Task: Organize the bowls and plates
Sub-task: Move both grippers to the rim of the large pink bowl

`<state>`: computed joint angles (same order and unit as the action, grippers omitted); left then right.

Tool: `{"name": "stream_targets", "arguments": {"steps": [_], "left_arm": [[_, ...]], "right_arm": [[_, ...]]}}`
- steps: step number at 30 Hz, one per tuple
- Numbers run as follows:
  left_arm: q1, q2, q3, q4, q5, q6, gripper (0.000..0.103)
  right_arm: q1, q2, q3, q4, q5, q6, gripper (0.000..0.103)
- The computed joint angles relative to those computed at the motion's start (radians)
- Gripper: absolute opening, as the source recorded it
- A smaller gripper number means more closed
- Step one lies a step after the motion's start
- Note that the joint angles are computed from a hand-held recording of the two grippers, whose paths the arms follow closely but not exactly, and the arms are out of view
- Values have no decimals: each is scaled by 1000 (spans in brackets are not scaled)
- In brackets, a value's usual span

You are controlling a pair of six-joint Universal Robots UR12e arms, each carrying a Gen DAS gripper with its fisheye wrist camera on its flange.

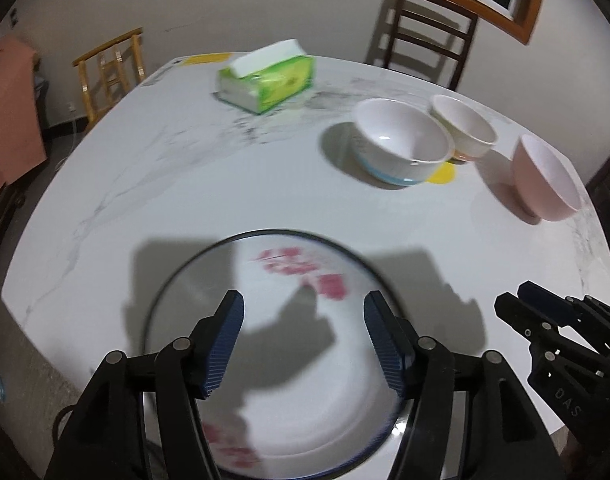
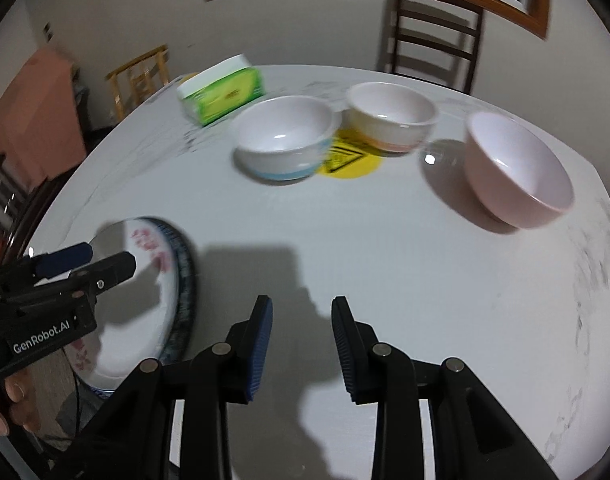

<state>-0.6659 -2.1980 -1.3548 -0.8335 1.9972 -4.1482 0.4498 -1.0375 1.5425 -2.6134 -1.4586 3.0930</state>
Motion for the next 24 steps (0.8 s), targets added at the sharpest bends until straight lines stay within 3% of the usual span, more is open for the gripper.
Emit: {"name": "stream_targets", "arguments": {"steps": [5,16,24], "left_arm": [[-7,-53,92,-6,0,68,70],[2,-178,328,-67,-63,173,70],[22,-267,510,-140,-149,188,71]], "right_arm": [[-44,-12,17,-28,-9,34,31],[-140,-20,5,-26,-13,94,31],[-195,6,-77,39,17,116,36]]}}
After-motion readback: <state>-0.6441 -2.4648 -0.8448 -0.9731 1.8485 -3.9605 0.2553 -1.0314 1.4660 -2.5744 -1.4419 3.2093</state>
